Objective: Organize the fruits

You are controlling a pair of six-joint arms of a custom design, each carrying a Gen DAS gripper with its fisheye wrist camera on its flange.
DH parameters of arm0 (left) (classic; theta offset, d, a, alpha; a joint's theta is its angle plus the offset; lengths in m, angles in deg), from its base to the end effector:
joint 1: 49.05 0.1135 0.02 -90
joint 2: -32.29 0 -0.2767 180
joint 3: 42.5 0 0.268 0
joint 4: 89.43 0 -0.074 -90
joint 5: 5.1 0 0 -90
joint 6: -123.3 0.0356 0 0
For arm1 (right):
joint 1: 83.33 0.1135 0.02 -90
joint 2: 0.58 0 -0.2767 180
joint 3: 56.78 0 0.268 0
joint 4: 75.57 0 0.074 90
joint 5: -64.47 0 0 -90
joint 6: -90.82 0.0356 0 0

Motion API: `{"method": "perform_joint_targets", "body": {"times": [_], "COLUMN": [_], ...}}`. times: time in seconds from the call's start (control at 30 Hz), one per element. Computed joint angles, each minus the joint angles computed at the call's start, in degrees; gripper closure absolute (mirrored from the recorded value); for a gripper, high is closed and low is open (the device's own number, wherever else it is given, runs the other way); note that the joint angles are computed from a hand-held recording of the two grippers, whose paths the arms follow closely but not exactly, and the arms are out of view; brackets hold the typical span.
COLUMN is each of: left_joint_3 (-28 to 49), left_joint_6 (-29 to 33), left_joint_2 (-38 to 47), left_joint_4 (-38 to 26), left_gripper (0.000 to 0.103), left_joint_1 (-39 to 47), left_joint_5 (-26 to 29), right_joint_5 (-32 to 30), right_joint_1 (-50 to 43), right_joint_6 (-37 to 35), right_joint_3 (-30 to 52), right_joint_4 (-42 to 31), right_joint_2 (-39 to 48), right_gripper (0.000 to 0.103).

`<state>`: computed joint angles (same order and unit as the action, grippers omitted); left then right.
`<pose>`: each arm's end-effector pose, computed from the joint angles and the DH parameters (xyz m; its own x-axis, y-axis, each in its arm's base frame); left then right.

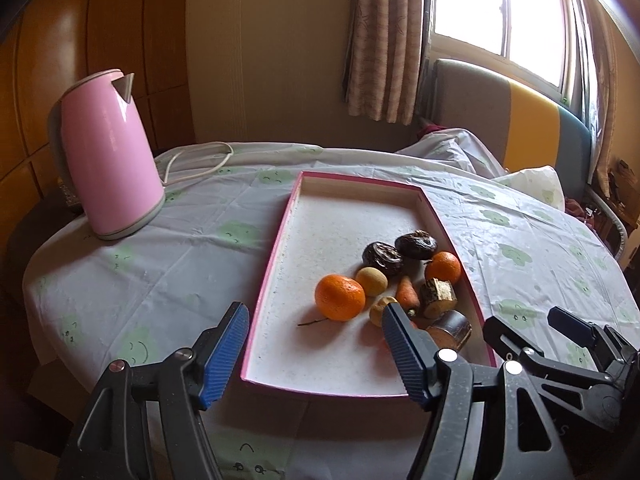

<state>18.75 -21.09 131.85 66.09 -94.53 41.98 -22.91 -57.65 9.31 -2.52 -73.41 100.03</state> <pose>0.2431 -0.2126 0.1312 -0.6101 -0.2287 -0.7586 -0.3301 0.9438 -0.0191 0.3022 0.1435 0.1152 -0.6809 -0.1637 -0.7139 -0.3062 0.9491 0.0743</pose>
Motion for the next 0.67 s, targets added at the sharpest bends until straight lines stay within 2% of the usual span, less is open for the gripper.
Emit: {"method": "perform_joint_targets", "body": {"times": [0.37,0.67], "left_joint_3": [-1.1,-2.4], "left_joint_6": [-0.2,1.0], "left_joint_2": [-0.9,-1.0], "left_joint_4": [-0.2,2.8], "left_gripper": [0.033,0.033], "left_joint_1": [0.2,0.6], "left_joint_5": [-0.1,1.9], "right_joint_5": [0.9,0.9], "right_joint_1": [1.2,1.2], "right_joint_6": [-0.8,-1.3], "right_joint_3": [0.2,0.0], "right_joint_4": [-0.3,-0.2], "right_joint_2": [0.6,1.1], "right_gripper": [0.013,0.013]}}
